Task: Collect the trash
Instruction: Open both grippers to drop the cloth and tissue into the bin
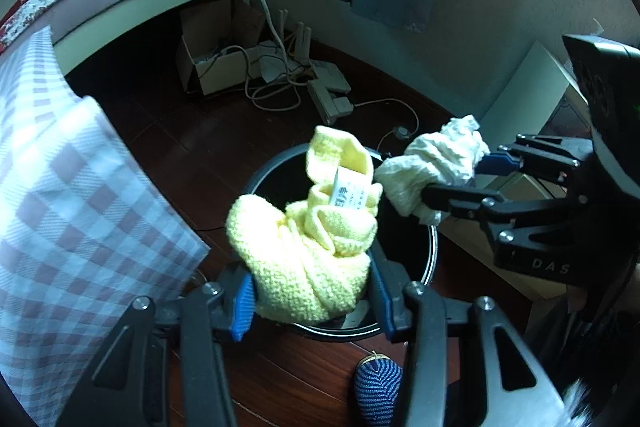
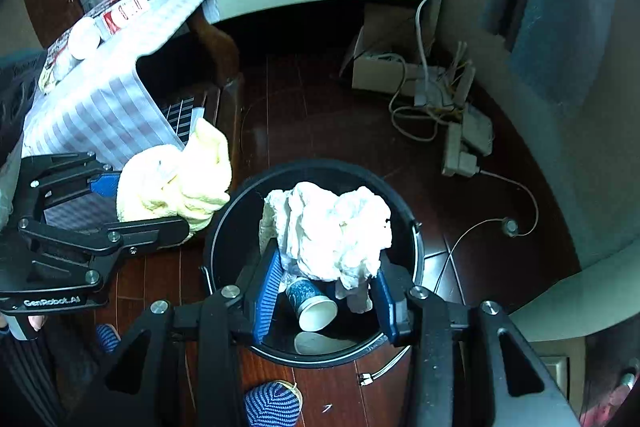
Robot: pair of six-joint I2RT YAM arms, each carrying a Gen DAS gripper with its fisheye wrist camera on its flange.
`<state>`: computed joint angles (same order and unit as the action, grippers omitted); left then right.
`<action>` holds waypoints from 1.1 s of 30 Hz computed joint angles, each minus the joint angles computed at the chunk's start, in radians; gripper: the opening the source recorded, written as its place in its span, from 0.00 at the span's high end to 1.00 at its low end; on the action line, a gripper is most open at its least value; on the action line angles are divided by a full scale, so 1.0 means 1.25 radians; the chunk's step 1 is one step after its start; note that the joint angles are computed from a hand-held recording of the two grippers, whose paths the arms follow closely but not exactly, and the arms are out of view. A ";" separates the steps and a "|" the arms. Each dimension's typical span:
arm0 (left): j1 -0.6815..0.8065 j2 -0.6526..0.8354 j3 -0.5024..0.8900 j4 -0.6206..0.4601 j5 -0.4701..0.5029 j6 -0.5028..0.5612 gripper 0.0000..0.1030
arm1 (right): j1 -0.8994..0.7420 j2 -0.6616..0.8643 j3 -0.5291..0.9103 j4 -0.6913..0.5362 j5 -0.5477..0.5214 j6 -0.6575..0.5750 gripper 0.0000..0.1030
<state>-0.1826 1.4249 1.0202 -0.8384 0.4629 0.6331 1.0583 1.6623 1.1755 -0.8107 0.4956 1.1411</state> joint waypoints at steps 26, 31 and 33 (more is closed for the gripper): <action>0.067 -0.096 -0.055 0.103 -0.069 -0.065 0.01 | 0.019 0.037 0.071 -0.217 0.033 0.176 0.01; 0.115 -0.120 -0.035 0.082 -0.040 -0.062 0.01 | 0.040 0.068 0.155 -0.283 0.060 0.194 0.01; 0.133 -0.125 -0.025 0.070 -0.032 -0.056 0.01 | 0.047 0.081 0.193 -0.311 0.072 0.198 0.01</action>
<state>-0.0162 1.2693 0.9893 -0.7513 0.4230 0.5629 1.1173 1.7630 1.4162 -1.1995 0.5858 1.3887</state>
